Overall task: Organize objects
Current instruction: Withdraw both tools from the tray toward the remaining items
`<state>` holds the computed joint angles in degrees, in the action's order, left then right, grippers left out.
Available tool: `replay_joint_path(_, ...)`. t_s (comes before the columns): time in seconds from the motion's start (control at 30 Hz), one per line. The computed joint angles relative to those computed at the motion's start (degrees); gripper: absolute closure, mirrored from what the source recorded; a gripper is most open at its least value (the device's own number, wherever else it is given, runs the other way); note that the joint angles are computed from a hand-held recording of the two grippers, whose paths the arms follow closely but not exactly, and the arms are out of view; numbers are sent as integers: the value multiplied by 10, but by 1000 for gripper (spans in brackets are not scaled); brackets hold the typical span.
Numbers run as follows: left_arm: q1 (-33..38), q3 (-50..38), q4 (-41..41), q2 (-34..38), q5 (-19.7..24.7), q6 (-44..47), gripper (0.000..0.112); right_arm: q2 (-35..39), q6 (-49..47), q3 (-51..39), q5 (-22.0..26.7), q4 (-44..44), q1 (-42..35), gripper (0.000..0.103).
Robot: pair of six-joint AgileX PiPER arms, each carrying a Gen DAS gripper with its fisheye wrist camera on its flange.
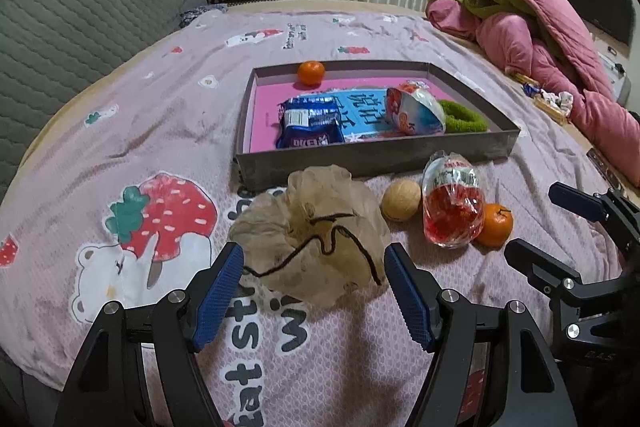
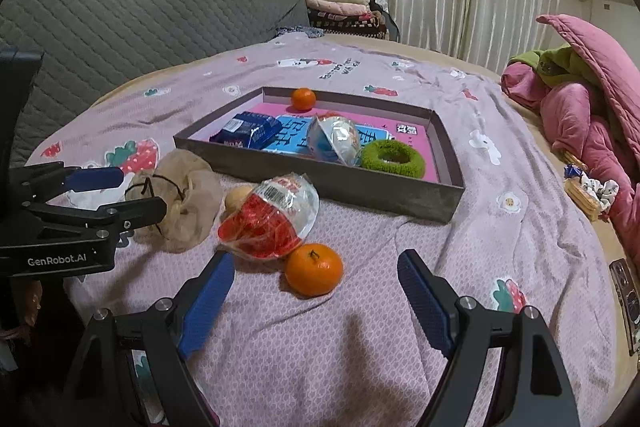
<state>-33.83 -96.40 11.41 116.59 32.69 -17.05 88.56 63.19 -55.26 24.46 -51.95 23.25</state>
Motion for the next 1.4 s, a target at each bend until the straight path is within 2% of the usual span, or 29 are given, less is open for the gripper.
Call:
replay_joint_path(0.47,5,-32,-21,31,26,11,38,19,-58,-12,8,66,-14,20)
replay_joint_path(0.77,11,-51,-38,48,33,21,38,39,-82,-29,19,80,-14,20)
replay_joint_path(1.0,17,-76,-52,67,43,25,38,59,-68,-43,43,54,-7,20)
replay_joint_path(1.4,13,-92,-47,79,50,23,38,90,-88,-67,57,47,0,40)
